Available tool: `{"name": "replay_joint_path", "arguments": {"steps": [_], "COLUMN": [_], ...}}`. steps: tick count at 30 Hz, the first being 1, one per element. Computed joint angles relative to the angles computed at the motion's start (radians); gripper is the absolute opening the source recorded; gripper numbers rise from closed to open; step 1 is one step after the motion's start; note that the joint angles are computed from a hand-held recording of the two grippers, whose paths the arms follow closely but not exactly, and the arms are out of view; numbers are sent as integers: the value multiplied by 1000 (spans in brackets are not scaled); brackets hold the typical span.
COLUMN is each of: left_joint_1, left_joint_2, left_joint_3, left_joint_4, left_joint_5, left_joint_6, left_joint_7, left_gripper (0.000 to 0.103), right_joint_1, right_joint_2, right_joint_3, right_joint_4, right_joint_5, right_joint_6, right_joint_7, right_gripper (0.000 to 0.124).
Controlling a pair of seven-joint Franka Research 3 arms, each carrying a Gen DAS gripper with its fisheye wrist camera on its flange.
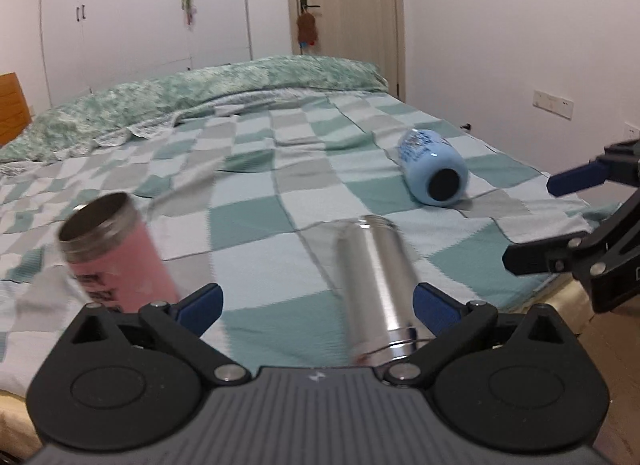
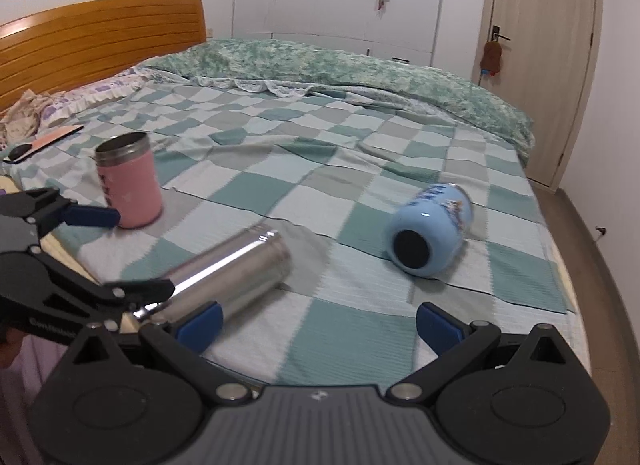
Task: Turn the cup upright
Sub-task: 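Lift the silver tumbler with the right tool and swing it toward the pink canister, then rotate the held tumbler upright and lower it beside the pink canister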
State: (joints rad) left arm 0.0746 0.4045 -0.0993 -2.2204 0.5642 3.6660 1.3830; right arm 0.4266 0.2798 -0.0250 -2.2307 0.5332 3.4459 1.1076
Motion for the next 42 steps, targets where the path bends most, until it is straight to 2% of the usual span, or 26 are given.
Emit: {"name": "replay_joint_path", "arguments": {"steps": [3,6,7,8,10,16,19,25,29,31,34,37,39,42], "left_joint_1": [28,81,96,116,163,245,276,286,270,263,253,251,243,241], "left_joint_2": [0,10,12,18,32,83,115,156,172,178,183,186,182,179], "left_joint_3": [8,-1,-4,-9,-27,-40,-46,-28,-3,6,19,23,32,35], "left_joint_4": [2,17,22,31,56,130,180,249,277,290,298,303,298,293], "left_joint_5": [17,78,96,122,193,348,432,536,570,580,577,578,564,550], "left_joint_6": [3,3,0,0,-7,-2,-5,2,8,9,11,13,15,19], "left_joint_7": [-4,-38,-51,-68,-119,-240,-315,-416,-449,-462,-471,-481,-471,-462], "left_gripper": [103,103,103,103,103,103,103,103,103,103,103,103,103,103], "right_joint_1": [36,97,137,206,279,371,379,253,180,139,81,27,-1,-70], "right_joint_2": [25,59,74,95,131,242,301,389,425,426,417,397,375,341], "right_joint_3": [-17,-67,-104,-172,-248,-364,-398,-316,-259,-217,-149,-78,-31,74], "right_joint_4": [46,103,123,149,192,334,418,588,649,657,653,636,598,535], "right_joint_5": [24,39,42,48,38,-16,-45,-50,-47,-44,-47,-55,-62,-61], "right_joint_6": [-37,-85,-100,-124,-162,-296,-386,-578,-625,-624,-605,-573,-515,-400], "right_joint_7": [3,26,36,48,88,259,357,490,567,574,560,534,512,450], "right_gripper": [103,103,103,103,103,103,103,102,97,96,76,72,69,65]}}
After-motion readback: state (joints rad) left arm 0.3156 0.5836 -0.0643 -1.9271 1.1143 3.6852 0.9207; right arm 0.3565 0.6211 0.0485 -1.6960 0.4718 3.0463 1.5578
